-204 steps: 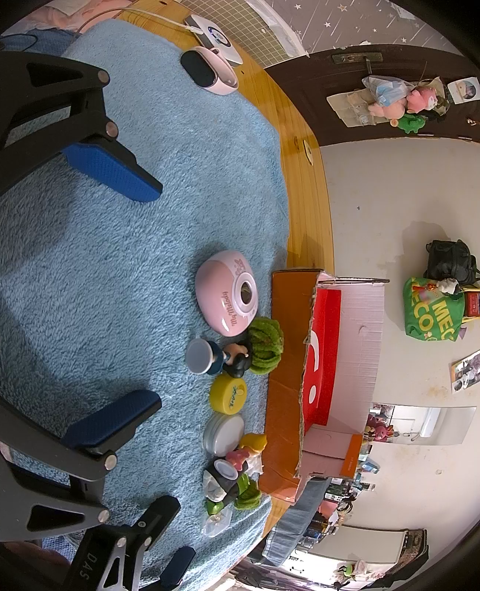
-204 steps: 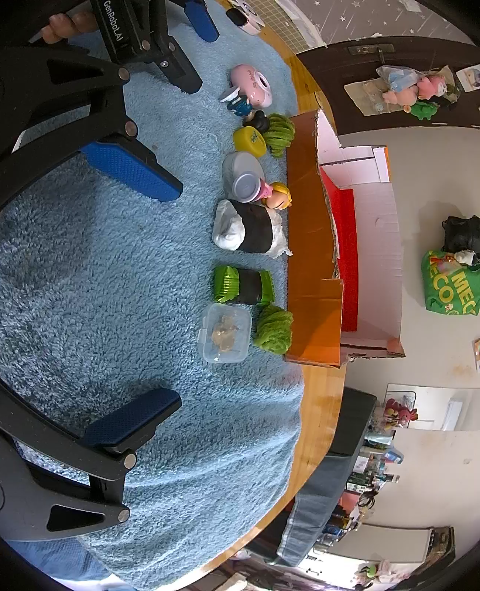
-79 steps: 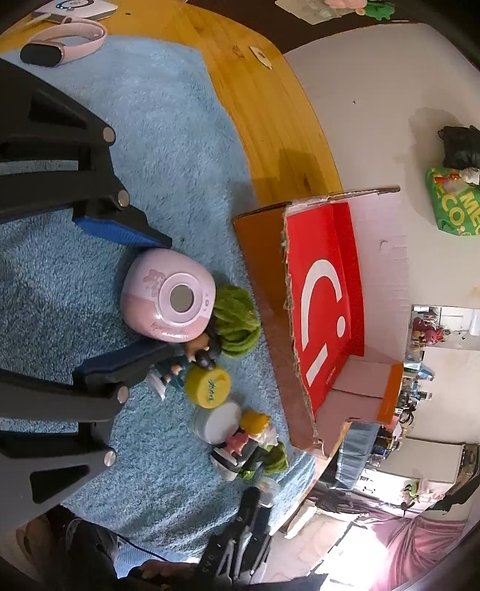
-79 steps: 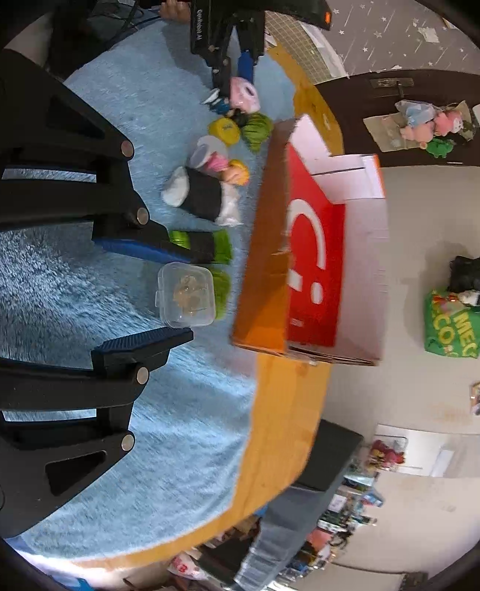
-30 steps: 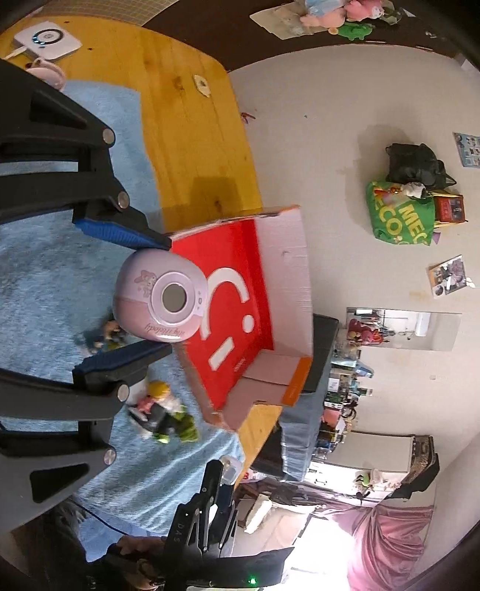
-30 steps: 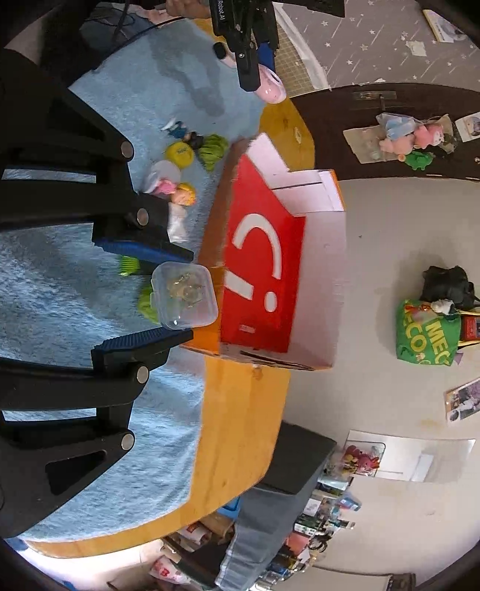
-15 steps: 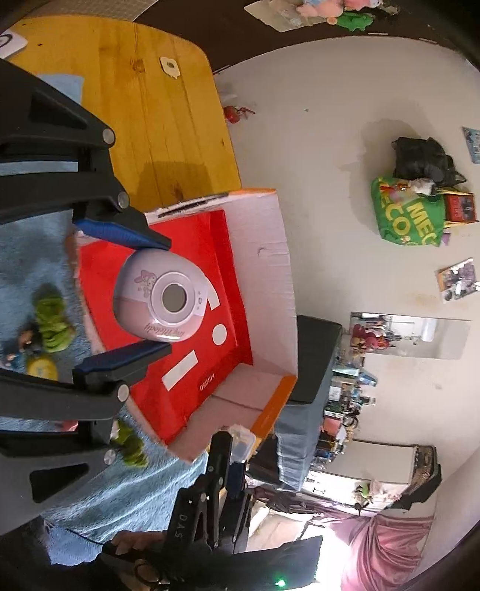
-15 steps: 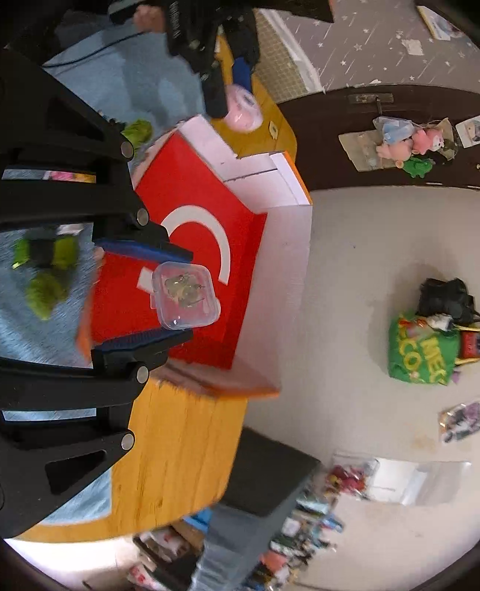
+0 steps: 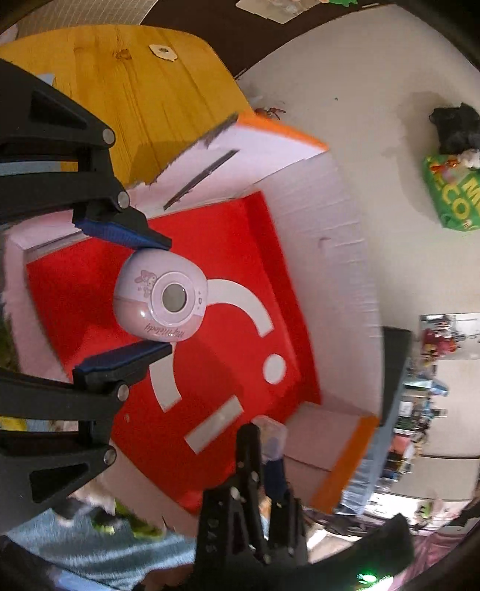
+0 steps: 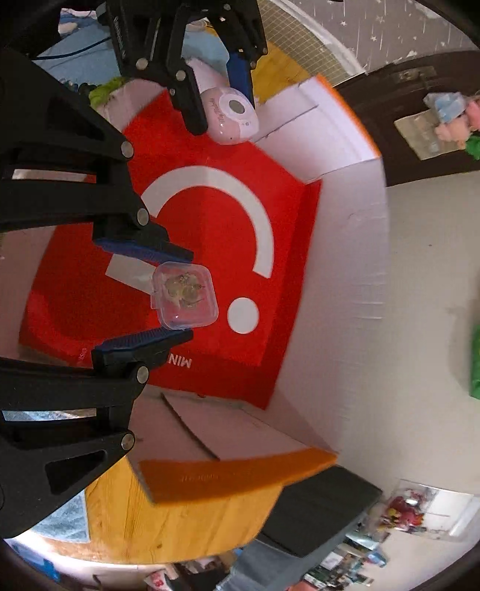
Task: Organize objects
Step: 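Lift the pink case with the left gripper while the right carries the clear box into the red box, then lower the pink case into the box and open the left gripper while the right releases the clear box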
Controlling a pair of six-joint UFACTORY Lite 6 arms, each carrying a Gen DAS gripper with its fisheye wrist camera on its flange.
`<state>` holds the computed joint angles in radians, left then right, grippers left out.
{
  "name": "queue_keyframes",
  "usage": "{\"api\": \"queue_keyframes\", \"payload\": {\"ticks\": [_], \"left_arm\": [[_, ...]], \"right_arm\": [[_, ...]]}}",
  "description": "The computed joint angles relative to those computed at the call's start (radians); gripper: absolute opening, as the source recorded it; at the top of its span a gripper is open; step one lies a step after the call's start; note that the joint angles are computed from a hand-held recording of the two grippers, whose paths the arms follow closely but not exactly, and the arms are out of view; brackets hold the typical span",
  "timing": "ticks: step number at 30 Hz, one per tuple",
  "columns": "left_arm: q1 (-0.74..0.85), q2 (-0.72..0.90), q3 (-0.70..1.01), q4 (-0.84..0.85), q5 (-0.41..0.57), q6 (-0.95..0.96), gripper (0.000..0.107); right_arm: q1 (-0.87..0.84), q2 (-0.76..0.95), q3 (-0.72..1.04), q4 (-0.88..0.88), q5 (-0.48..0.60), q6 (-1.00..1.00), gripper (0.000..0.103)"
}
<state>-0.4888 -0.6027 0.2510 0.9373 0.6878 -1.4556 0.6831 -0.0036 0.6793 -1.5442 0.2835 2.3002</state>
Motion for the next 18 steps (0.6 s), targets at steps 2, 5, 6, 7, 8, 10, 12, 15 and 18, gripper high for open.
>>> {"api": "queue_keyframes", "payload": {"ticks": [2,5,6,7,8,10,12,15,18], "left_arm": [[0.049,0.047,-0.004,0.02,-0.052,0.002,0.051],[0.099,0.089,-0.011,0.038,-0.098,0.008,0.051],[0.101,0.099,-0.013,0.052,-0.103,-0.001,0.051],[0.094,0.107,-0.014,0.065,-0.098,-0.01,0.051],[0.088,0.117,-0.009,0.071,-0.097,-0.013,0.051],[0.089,0.124,-0.007,0.07,-0.101,-0.007,0.051],[0.089,0.136,-0.001,0.075,-0.1,-0.006,0.051],[0.097,0.14,0.006,0.059,-0.101,0.023,0.051],[0.111,0.131,0.007,0.036,-0.106,0.063,0.051]], "right_arm": [[-0.01,0.024,0.019,0.06,-0.017,-0.074,0.033],[-0.031,0.055,0.037,0.132,-0.052,-0.159,0.033],[-0.04,0.063,0.037,0.141,-0.063,-0.17,0.033],[-0.046,0.068,0.036,0.132,-0.076,-0.164,0.033],[-0.048,0.072,0.033,0.114,-0.084,-0.149,0.033],[-0.049,0.082,0.031,0.104,-0.092,-0.141,0.033],[-0.05,0.092,0.027,0.069,-0.105,-0.115,0.033],[-0.052,0.091,0.011,0.003,-0.122,-0.052,0.033],[-0.05,0.077,-0.005,0.014,-0.125,-0.064,0.033]]}}
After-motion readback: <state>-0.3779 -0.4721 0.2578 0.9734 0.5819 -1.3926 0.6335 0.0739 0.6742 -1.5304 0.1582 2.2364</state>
